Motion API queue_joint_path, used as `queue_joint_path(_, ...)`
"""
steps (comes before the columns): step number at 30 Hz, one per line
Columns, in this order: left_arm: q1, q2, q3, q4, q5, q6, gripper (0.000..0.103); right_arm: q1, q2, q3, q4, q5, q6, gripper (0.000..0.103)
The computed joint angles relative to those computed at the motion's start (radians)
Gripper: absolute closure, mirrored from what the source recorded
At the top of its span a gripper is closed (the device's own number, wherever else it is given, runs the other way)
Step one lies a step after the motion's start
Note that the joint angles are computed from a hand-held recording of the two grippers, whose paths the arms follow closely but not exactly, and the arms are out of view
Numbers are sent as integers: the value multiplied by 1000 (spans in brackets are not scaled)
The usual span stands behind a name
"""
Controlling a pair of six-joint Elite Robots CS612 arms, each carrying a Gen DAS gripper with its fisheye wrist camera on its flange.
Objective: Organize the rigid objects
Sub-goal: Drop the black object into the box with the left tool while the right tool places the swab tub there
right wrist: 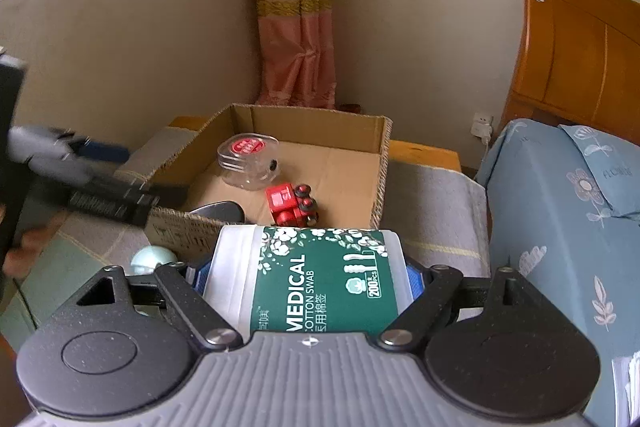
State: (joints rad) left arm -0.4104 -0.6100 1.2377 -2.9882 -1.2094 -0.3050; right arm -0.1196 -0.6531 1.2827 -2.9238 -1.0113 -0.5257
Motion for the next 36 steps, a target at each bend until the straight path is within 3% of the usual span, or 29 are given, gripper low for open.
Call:
queue_joint_path(7,-3,-42,90,-45,17,-48,3,22,32,-98,84,1,-18,17)
queue_joint_path(13,-6,-64,148,-99,81,-91,3,52,86,-229,179,-31,-19,17)
queue_joint_path(20,-4,-77,187,-123,123,-156,3,91,190,-440,325,-113,-21,17)
queue_joint_path(28,-9,-84,213,-107,146,-175,3,121,309,-673,478,-195,11,15)
queue_joint_path(31,-11,-88,219,-102,143,-178,3,120,301,-649,444,-205,29,0)
queue_joint_path(36,-14,-95,233,-109,137,-172,3,100,243,-541,407,-138,28,0)
